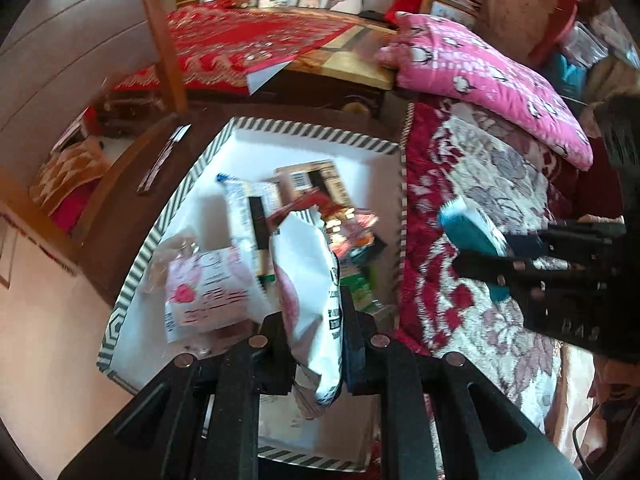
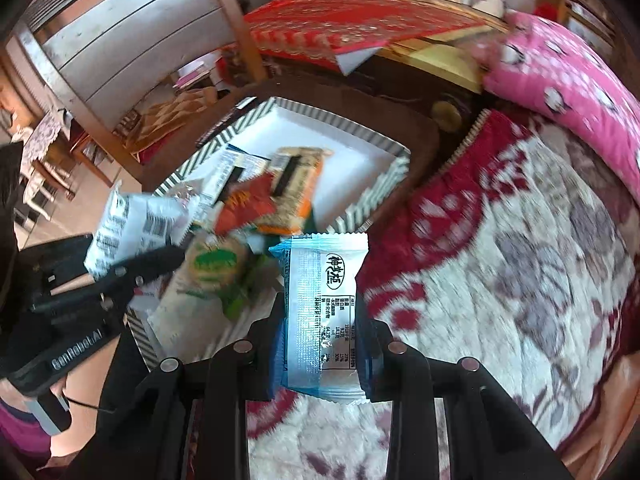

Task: Organize snacks
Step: 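Carry the white packet and light blue candy over the striped tray, then lower both packets into the tray and open both grippers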

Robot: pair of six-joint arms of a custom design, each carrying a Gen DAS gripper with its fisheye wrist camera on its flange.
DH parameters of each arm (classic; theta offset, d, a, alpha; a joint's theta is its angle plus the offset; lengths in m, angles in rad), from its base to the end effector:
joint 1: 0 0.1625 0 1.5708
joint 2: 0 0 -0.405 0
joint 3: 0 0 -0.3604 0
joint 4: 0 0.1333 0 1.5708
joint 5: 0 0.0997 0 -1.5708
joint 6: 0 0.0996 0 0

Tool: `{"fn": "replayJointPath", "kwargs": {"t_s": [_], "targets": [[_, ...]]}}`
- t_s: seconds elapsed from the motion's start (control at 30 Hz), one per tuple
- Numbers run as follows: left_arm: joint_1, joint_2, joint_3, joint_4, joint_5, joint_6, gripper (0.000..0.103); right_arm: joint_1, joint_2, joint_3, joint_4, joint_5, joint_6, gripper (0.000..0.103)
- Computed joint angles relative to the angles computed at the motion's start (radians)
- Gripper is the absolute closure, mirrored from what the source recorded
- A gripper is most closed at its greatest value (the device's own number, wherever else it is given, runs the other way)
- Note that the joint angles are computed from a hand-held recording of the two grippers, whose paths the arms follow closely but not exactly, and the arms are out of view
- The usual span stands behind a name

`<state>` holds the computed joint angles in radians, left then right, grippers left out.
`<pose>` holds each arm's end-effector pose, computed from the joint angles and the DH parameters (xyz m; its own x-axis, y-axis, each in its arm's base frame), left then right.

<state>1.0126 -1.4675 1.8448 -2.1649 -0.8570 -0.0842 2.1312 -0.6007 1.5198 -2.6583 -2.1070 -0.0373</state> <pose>-0.0914 -0.5211 0.3805 -0.7567 0.2102 -0.6190 0.4552 0.8490 -0.2681 0.4235 -0.5198 0.0372 -0.7536 -0.4153 0.5096 -0.5525 0.8201 -0.1487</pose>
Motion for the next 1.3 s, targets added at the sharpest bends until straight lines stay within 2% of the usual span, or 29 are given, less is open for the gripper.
{"fn": "replayJointPath", "kwargs": {"t_s": [0.23, 0.47, 0.63, 0.97, 1.07, 1.13, 1.2, 1.27, 1.3], "targets": [[0.035, 0.009, -0.024, 0.026, 0.005, -0.013, 0.087, 0.002, 0.118, -0.205, 0.113, 0.000, -0.027, 0.072], [0.058, 0.031, -0.045, 0.038, 0.005, -0.027, 0.087, -0.016, 0.266, -0.452, 0.254, -0.052, -0.037, 0.072], [0.076, 0.048, -0.061, 0.043, 0.004, -0.040, 0.087, -0.025, 0.327, -0.540, 0.317, -0.045, -0.050, 0.072], [0.079, 0.062, -0.068, 0.040, 0.029, -0.068, 0.086, -0.014, 0.377, -0.600, 0.300, -0.040, -0.080, 0.070], [0.072, 0.059, -0.059, 0.026, 0.043, -0.073, 0.078, -0.017, 0.355, -0.568, 0.273, -0.029, -0.052, 0.064], [0.066, 0.056, -0.051, 0.019, 0.053, -0.073, 0.066, -0.020, 0.334, -0.537, 0.244, -0.011, -0.046, 0.058], [0.060, 0.051, -0.044, 0.010, 0.059, -0.077, 0.059, -0.020, 0.316, -0.513, 0.235, -0.005, -0.038, 0.053], [0.052, 0.044, -0.035, 0.001, 0.067, -0.075, 0.053, -0.016, 0.297, -0.485, 0.224, -0.006, -0.035, 0.052], [0.047, 0.041, -0.030, 0.000, 0.074, -0.076, 0.046, -0.013, 0.284, -0.464, 0.207, -0.007, -0.037, 0.052]]}}
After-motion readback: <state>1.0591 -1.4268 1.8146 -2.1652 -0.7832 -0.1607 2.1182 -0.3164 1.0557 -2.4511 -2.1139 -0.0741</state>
